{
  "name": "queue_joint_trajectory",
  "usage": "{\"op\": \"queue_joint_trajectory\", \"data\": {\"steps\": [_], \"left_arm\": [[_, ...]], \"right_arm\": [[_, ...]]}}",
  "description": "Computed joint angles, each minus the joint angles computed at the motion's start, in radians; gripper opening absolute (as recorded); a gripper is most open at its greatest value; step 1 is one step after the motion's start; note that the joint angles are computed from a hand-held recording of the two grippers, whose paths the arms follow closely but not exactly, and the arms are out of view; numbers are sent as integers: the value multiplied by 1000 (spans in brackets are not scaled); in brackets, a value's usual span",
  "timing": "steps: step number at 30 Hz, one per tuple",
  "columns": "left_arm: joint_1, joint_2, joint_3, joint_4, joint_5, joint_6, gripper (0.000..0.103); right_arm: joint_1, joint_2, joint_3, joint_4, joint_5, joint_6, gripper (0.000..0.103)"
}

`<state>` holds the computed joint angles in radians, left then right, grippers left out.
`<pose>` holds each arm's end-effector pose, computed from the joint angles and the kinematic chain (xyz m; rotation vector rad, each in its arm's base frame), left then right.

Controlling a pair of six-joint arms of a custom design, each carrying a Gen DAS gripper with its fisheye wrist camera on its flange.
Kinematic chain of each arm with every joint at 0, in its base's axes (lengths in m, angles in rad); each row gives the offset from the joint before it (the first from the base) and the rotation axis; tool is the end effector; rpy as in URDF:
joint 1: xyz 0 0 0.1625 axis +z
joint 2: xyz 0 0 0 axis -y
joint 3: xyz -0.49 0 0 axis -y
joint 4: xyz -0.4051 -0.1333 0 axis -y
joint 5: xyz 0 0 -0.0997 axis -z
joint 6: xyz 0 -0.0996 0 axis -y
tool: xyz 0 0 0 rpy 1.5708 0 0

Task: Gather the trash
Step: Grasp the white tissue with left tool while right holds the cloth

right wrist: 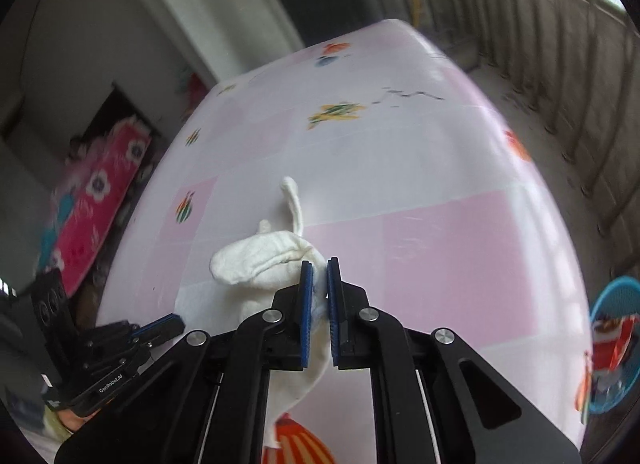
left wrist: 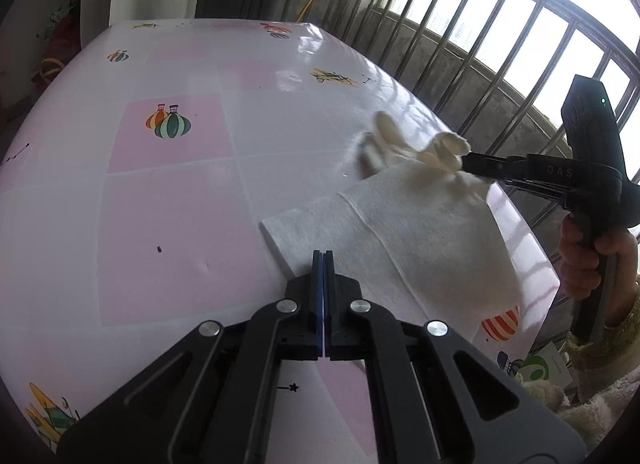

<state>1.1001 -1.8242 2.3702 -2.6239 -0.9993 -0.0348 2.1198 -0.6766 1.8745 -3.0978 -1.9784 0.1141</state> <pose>0.0075 -0.3979 0.4017 0.3676 2.5720 -0.8403 0.4211 -0.5085 0.0377 0.5096 -2.7514 0.6272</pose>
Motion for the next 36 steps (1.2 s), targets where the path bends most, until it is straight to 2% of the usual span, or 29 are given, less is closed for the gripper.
{"op": "queue_joint_trajectory", "data": {"steps": [3, 6, 13, 17, 20, 23, 24, 25, 27, 28, 29, 31, 33, 36], "left_arm": [[-20, -3, 7, 6, 37, 9, 0], [-57, -14, 24, 16, 134, 31, 0], [-58, -60, 10, 88, 245, -10, 0], [-41, -87, -2, 105, 320, -59, 0], [-56, -121, 2, 72, 322, -60, 0], [-80, -136, -5, 62, 241, -50, 2], [-82, -129, -12, 73, 196, -45, 8], [-87, -111, -21, 86, 160, -48, 22], [-104, -79, -21, 91, 126, -41, 41], [-116, -61, -17, 89, 121, -30, 43], [-122, -45, -12, 90, 117, -19, 44], [-138, 5, -5, 101, 125, -8, 49], [-146, 28, 11, 123, 144, -18, 49], [-166, 77, 29, 100, 221, -11, 50]], "right_arm": [[-7, -28, 38, -14, -69, 39, 8], [-18, -54, 68, -23, -102, 75, 8], [-27, -86, 125, -91, -103, 92, 8], [-36, -84, 130, -123, -74, 96, 8], [-41, -83, 131, -135, -53, 95, 8], [-52, -91, 136, -129, -18, 110, 11], [-56, -94, 137, -123, -8, 116, 12], [-59, -97, 138, -119, 0, 119, 16], [-61, -104, 141, -109, 5, 124, 31], [-60, -106, 143, -107, 1, 124, 43], [-56, -109, 145, -109, -10, 119, 50], [-50, -111, 147, -105, -23, 112, 56], [-41, -113, 149, -96, -40, 96, 59], [-25, -107, 147, -80, -67, 61, 63]]}}
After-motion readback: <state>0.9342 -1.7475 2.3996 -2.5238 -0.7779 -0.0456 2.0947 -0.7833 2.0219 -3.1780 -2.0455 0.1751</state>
